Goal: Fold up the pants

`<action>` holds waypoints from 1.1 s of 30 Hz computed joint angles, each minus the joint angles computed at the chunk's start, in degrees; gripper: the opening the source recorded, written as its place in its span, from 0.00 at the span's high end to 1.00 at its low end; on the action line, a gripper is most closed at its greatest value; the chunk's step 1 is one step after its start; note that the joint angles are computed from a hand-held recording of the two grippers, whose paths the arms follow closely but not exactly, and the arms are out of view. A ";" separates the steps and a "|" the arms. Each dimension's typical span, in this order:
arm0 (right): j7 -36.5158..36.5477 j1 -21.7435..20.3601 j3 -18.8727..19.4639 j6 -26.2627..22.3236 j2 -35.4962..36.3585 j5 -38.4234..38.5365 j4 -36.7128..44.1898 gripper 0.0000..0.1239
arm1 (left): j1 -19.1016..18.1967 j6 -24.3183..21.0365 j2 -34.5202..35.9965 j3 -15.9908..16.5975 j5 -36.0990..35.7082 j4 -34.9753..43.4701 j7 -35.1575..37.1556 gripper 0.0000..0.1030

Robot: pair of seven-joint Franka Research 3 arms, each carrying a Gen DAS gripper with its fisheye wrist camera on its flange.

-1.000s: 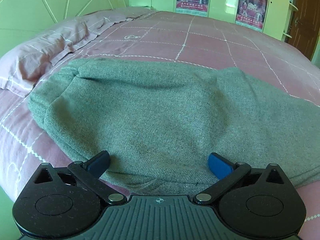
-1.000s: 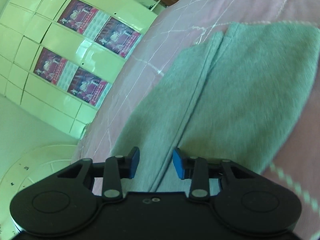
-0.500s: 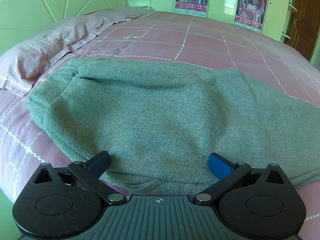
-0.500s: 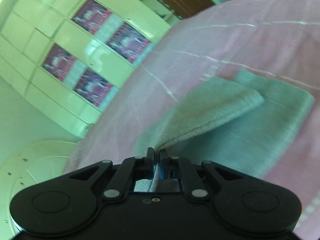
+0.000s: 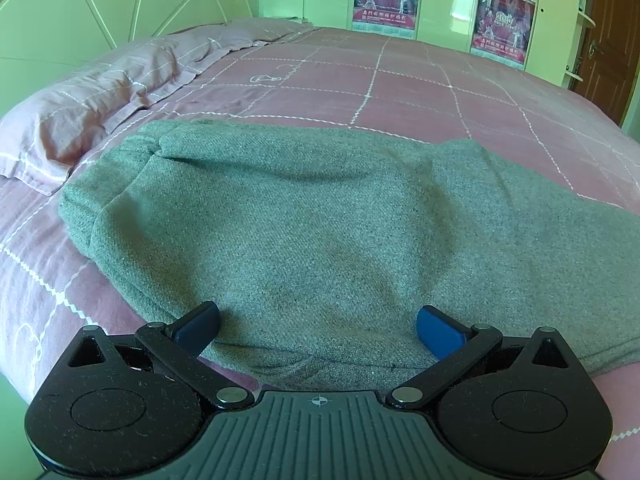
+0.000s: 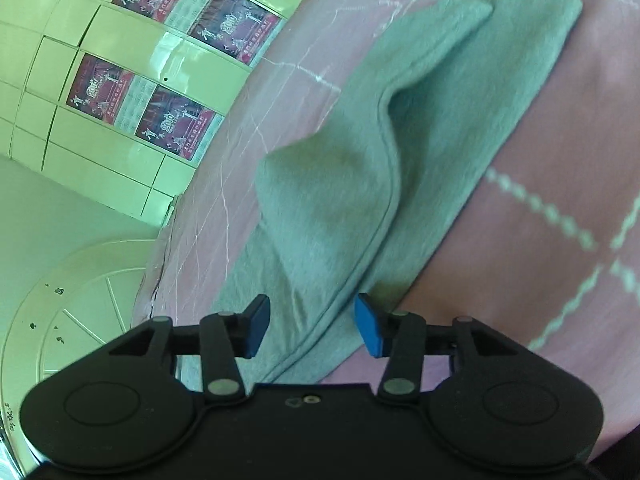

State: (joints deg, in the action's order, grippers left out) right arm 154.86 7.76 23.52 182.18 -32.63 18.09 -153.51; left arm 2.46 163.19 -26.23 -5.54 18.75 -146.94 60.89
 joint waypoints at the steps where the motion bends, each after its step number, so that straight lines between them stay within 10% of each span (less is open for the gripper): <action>1: -0.19 0.10 -0.28 -0.13 0.64 -0.09 0.34 0.71 | -0.12 0.02 0.00 0.17 -0.12 0.00 0.21 0.00; 7: -0.87 2.38 -3.11 -1.10 1.01 0.40 -0.46 0.99 | -0.01 0.08 0.00 0.20 -0.27 0.00 0.22 0.00; 11: -2.27 -1.81 1.63 -0.04 -4.47 -2.65 -1.37 1.00 | -0.30 0.25 -0.20 0.53 -0.67 -0.23 0.64 0.00; 17: 1.14 -1.31 -0.17 -13.90 -8.96 -5.08 -1.65 1.00 | 0.03 0.48 -0.12 0.32 -0.86 -0.30 0.68 0.00; 33: 7.85 -6.24 0.84 0.31 -7.65 -2.07 -7.32 0.99 | -0.13 0.97 -0.10 0.43 -1.24 -0.50 1.17 0.00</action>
